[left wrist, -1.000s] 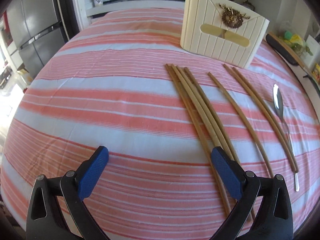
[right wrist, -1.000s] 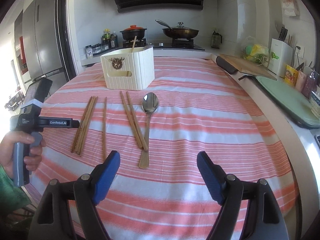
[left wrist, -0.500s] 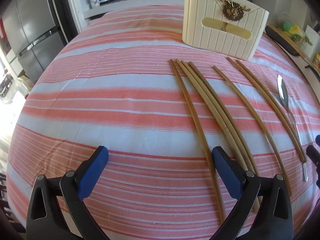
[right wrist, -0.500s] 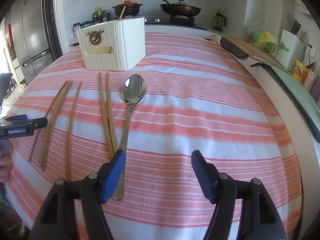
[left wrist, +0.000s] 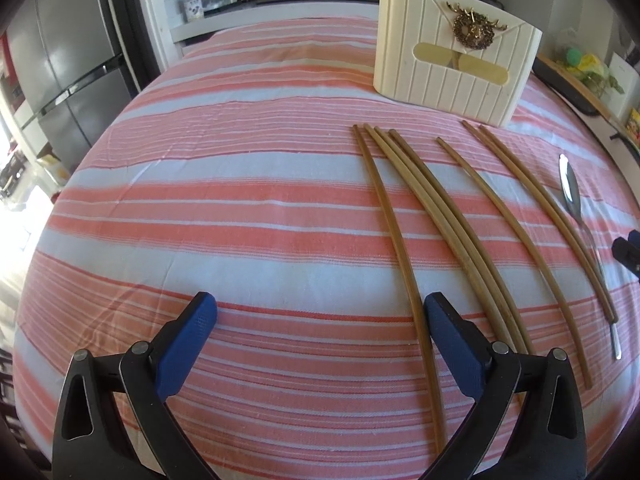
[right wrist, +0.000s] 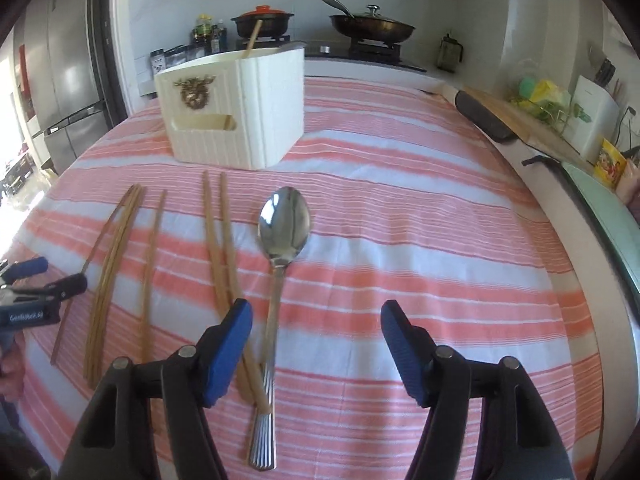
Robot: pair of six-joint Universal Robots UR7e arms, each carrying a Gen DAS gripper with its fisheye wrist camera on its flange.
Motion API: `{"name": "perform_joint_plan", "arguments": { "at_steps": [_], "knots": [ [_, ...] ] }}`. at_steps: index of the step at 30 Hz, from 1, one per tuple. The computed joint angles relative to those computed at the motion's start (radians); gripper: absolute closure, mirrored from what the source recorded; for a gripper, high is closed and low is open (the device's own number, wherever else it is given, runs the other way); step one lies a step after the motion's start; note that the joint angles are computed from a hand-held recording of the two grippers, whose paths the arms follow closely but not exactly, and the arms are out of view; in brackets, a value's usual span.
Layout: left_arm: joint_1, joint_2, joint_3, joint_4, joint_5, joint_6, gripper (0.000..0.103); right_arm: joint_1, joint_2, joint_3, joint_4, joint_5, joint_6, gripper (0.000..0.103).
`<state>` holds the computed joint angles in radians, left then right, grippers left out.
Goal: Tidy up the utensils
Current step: 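Grasp the second metal spoon with the right tool while the left tool grasps another chopstick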
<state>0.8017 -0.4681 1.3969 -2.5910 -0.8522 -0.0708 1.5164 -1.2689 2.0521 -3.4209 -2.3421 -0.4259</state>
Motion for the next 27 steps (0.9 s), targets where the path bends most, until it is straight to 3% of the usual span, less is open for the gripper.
{"name": "perform_joint_plan", "arguments": {
  "at_steps": [4, 7, 14, 19, 23, 27],
  "knots": [
    [-0.002, -0.002, 0.014, -0.028, 0.004, 0.012, 0.000, -0.019, 0.026, -0.039, 0.114, 0.010, -0.019, 0.040],
    [-0.001, -0.013, 0.024, -0.022, 0.008, 0.018, 0.000, -0.005, 0.062, -0.036, 0.007, -0.058, -0.113, 0.043],
    [0.017, -0.046, 0.034, 0.021, 0.002, 0.038, 0.000, -0.020, -0.011, 0.017, 0.048, -0.091, -0.070, 0.041],
    [0.032, -0.034, -0.048, 0.173, -0.048, 0.091, 0.000, -0.026, -0.050, 0.040, 0.107, -0.049, -0.125, 0.041],
    [0.042, 0.009, -0.147, 0.264, -0.077, 0.107, 0.000, -0.043, -0.074, 0.011, 0.221, -0.002, -0.099, 0.041],
    [0.053, 0.073, -0.268, 0.332, -0.097, 0.103, 0.000, -0.059, -0.051, -0.037, 0.248, 0.051, -0.104, 0.041]
  ]
}}
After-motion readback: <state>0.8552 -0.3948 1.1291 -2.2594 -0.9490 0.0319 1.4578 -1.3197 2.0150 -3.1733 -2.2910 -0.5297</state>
